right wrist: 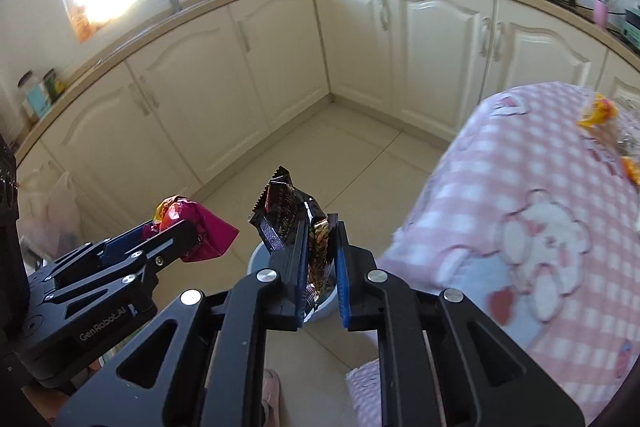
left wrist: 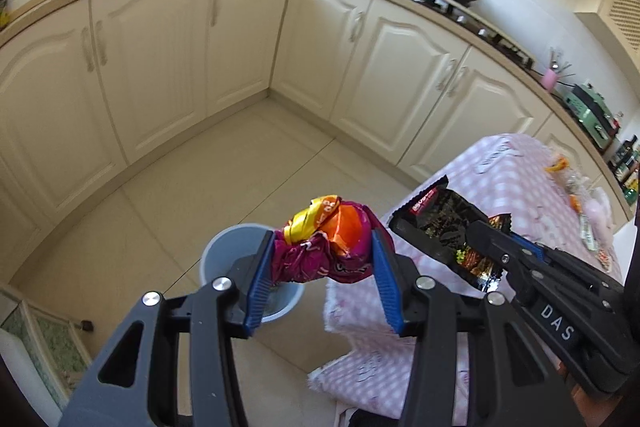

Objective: Collect trash
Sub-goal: 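Carry the wrapper and packet over the blue bucket and open both grippers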

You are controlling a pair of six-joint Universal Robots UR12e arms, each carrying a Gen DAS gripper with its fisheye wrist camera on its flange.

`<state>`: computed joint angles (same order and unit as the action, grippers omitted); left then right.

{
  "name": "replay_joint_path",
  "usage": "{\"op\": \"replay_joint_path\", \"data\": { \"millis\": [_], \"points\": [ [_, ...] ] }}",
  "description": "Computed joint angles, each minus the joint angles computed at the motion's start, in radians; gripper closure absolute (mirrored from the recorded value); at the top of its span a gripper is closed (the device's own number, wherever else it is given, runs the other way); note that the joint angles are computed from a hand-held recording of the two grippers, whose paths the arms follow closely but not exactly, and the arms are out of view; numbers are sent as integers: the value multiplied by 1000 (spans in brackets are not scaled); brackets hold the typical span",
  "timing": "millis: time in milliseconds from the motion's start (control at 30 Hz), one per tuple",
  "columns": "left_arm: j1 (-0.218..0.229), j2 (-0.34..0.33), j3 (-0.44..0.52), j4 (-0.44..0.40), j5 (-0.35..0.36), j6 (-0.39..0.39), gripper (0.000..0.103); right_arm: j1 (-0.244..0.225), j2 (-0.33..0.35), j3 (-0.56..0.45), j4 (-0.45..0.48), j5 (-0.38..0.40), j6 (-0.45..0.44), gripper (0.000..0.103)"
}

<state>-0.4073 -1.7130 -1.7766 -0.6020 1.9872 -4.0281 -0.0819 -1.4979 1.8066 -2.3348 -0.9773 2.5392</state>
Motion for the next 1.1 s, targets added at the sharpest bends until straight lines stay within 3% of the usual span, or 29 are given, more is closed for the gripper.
{"op": "replay_joint_path", "data": {
  "millis": [167,367,567,1100],
  "points": [
    [35,8,-41,-45,-26,-31,57,53,29,7,-13,-50,9,92],
    [71,-2,-65,-34,-59,-37,57,88,68,6,-51,-99,34,92],
    [99,-15,-74,20,-63,-72,45,96,96,-3,-88,-126,68,92],
    [100,2,-102,12,-75,-101,42,99,96,-2,-52,-123,41,92]
  ]
}}
